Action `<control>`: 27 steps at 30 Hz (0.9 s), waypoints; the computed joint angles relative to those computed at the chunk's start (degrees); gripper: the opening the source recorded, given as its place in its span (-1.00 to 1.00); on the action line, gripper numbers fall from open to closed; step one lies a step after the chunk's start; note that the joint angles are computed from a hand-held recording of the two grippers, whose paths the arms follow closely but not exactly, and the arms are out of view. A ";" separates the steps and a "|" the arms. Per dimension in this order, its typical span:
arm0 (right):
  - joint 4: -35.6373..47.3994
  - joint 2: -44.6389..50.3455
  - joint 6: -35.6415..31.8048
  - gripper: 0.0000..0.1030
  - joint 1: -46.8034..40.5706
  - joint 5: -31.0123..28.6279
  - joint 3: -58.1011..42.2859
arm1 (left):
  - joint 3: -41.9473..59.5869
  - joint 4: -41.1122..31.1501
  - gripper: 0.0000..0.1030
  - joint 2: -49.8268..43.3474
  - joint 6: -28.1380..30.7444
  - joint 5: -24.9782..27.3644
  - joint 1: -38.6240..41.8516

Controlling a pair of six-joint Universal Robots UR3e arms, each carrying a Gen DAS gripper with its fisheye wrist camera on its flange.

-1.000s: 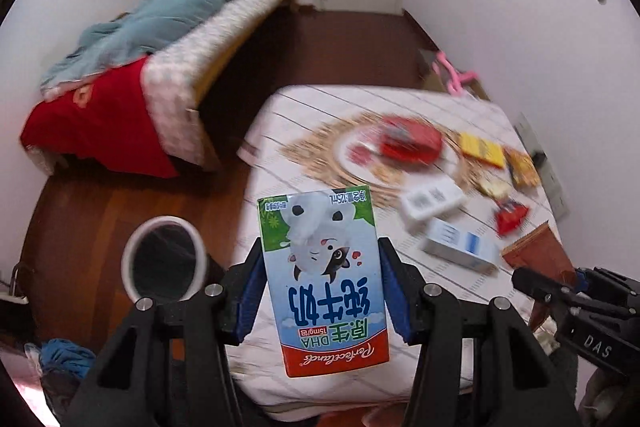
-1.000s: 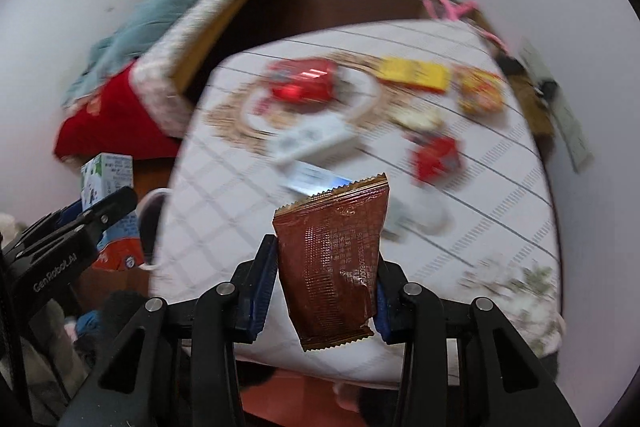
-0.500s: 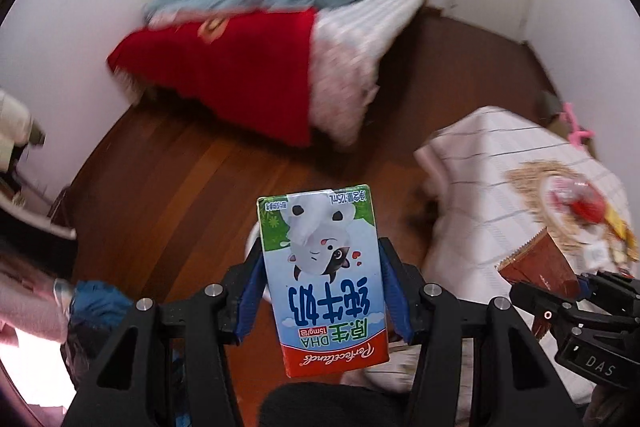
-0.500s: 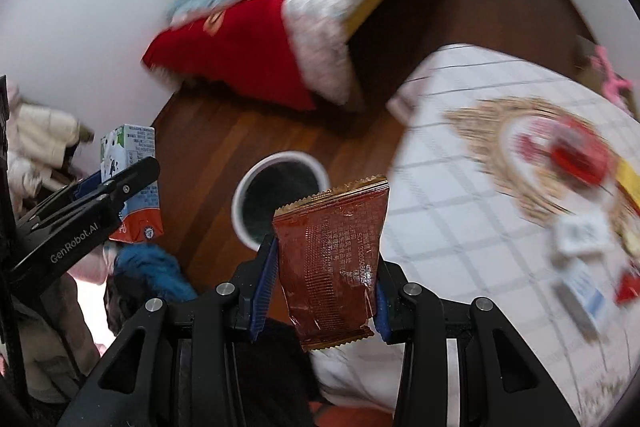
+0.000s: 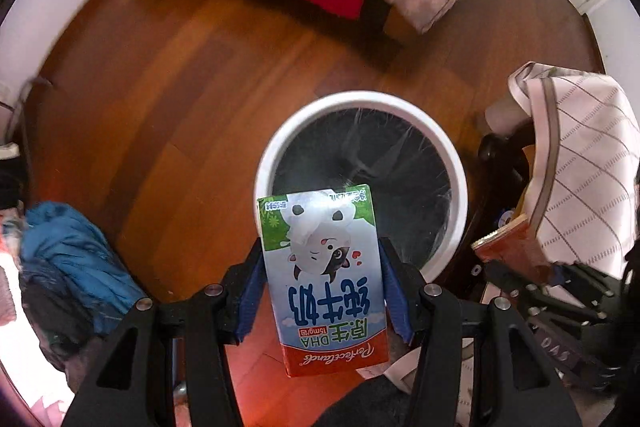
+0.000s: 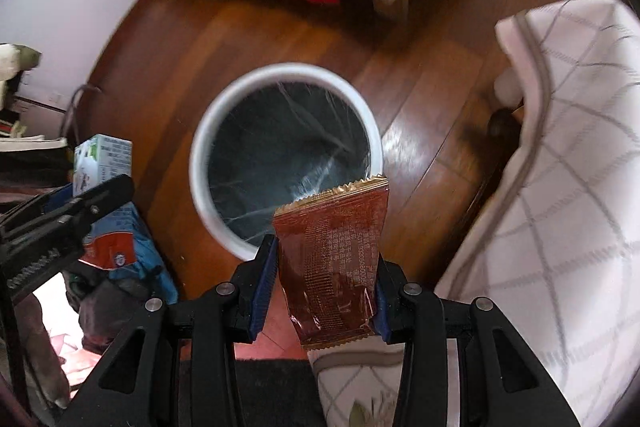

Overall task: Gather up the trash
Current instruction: 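Carry the milk carton and brown wrapper with both tools over the white bin, then open both tools to drop the carton and wrapper into the bin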

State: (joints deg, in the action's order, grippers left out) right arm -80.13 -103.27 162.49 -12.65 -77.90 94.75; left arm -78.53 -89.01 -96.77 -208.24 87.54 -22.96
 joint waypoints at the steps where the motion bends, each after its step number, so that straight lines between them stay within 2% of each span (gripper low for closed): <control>1: -2.23 2.06 0.77 -0.17 0.74 -0.40 0.88 | -0.18 0.39 -0.03 -1.38 1.31 -1.74 1.14; 7: -10.72 15.04 3.29 -0.16 3.72 -2.77 1.50 | 3.41 -0.39 -0.02 -9.41 5.80 -7.67 3.58; 12: -9.96 20.32 3.12 -0.16 5.18 -2.84 -0.66 | 1.69 -2.00 0.01 -7.60 7.81 -9.22 5.33; 13: -9.53 20.65 2.96 -0.16 5.37 -2.28 -0.97 | 1.39 -1.98 0.04 -7.26 7.58 -9.09 5.46; 14: -9.00 21.01 2.55 -0.15 5.45 -2.01 -1.55 | 1.77 -2.73 0.24 -7.05 8.27 -8.89 6.22; 16: -8.80 21.65 2.12 0.01 5.66 -2.08 -2.47 | 0.97 -2.41 0.86 -5.92 7.54 -8.14 6.28; 19: -8.60 22.48 1.93 0.30 5.60 -2.13 -3.40 | 0.89 -2.85 0.89 -4.46 6.78 -5.65 5.75; 21: -8.66 22.11 2.36 0.62 5.84 -3.07 -3.65 | 0.61 -2.97 0.89 -2.94 5.99 -3.68 5.09; 24: -7.58 20.75 2.17 0.96 6.12 -4.57 -4.11 | 0.11 -3.38 0.89 -1.07 4.53 -2.13 4.40; 27: -6.58 19.21 1.88 1.00 6.20 -6.05 -4.13 | 0.06 -3.85 0.90 0.19 3.58 -0.82 3.54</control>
